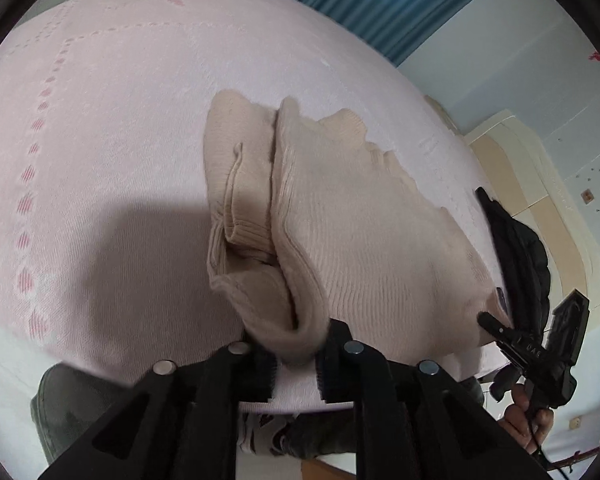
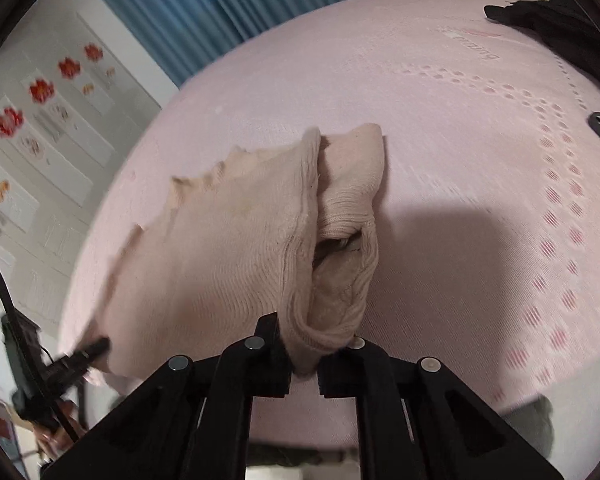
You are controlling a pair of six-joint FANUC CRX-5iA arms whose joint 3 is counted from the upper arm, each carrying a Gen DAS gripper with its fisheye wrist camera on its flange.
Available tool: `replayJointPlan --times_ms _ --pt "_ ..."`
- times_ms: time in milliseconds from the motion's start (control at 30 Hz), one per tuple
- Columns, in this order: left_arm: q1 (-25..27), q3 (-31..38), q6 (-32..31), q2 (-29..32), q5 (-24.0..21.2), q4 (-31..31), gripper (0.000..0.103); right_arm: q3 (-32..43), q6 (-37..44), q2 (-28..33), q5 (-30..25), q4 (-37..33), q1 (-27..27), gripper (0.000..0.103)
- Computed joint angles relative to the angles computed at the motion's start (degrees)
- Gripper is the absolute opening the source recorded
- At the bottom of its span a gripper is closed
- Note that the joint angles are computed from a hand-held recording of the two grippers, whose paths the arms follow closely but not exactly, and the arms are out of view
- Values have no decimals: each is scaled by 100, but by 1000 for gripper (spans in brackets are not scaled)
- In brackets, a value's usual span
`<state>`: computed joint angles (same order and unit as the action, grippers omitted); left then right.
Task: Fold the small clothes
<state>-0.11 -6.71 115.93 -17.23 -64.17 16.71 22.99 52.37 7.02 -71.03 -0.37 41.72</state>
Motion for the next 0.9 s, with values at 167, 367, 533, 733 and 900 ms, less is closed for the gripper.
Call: replayJointPlan --times_ms 167,367,533,733,900 --pt "-88 386 215 26 -329 -619 38 -46 379 24 -122 691 244 34" --pt "-37 724 148 153 -164 -1042 52 -38 392 87 272 1205 202 44" --pt "14 1282 -153 738 26 -1081 52 825 584 796 269 996 2 44" --pt "-39 2154 -224 1705 -116 -1215 49 2226 730 1918 -226 712 -225 44" --pt "-223 2737 -18 2292 -645 -1773 25 3363 878 2725 -991 260 -390 44"
